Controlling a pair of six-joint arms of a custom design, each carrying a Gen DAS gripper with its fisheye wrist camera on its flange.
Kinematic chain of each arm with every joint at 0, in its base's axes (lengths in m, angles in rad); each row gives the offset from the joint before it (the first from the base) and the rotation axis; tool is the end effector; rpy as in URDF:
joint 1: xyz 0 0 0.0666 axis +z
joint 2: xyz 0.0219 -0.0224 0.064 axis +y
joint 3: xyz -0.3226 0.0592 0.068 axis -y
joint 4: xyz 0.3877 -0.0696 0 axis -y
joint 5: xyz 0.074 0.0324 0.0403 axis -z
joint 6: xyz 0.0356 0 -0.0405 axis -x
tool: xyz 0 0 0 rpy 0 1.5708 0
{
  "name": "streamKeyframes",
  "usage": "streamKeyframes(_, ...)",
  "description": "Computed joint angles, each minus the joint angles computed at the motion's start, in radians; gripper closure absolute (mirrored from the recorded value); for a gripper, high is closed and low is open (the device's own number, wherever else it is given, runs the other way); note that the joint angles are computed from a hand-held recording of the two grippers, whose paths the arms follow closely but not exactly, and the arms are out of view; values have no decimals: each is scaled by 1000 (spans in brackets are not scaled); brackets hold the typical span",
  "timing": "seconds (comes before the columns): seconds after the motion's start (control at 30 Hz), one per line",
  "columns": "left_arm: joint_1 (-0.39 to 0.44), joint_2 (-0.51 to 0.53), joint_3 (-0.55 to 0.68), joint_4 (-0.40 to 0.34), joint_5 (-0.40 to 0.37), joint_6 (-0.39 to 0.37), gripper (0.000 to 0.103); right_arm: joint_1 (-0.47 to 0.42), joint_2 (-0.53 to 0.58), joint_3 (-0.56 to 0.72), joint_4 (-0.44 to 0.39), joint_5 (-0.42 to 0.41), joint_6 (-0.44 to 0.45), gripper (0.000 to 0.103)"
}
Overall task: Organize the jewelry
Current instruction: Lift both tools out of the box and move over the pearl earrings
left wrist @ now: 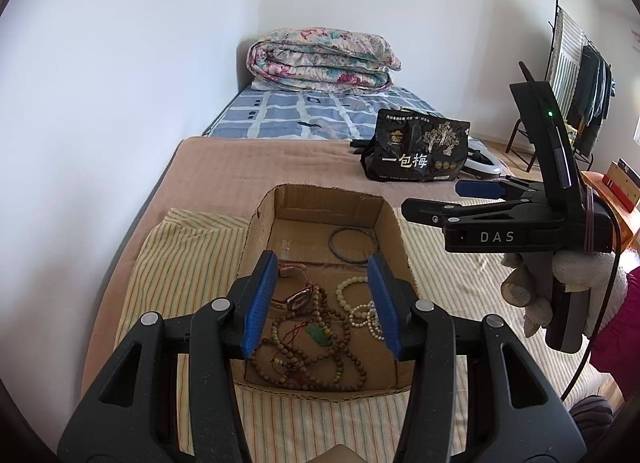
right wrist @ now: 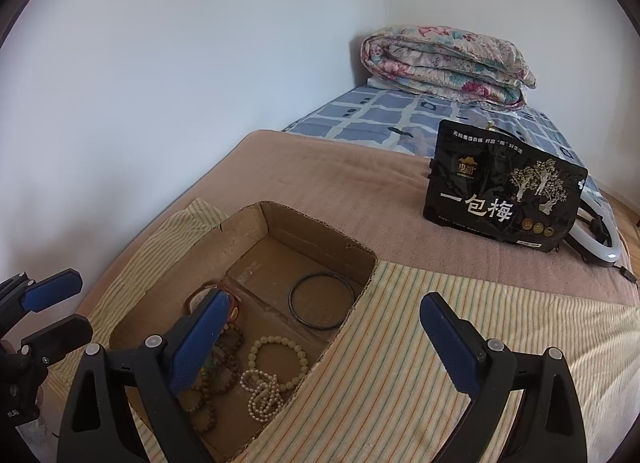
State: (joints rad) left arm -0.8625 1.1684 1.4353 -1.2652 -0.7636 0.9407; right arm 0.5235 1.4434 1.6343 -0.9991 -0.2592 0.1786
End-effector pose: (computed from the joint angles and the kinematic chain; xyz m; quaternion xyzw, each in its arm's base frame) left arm 0.2695 -0.2774 0.4724 -0.1399 0.8854 0.0162 0.4429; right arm 0.4319 0.2594 0.4543 -0.3617 0.8477 0.1815 0.3429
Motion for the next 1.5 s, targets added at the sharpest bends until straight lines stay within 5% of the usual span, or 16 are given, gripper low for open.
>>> streamKeyframes(0.63,-73,117,169,-72,-68,1,49,-106,-97,-52,-7,-35,40,4)
streamKeyframes(1.5,-147,364,455,-62,-65,-102,48,-416,-275,-169,-33,-122,150,0)
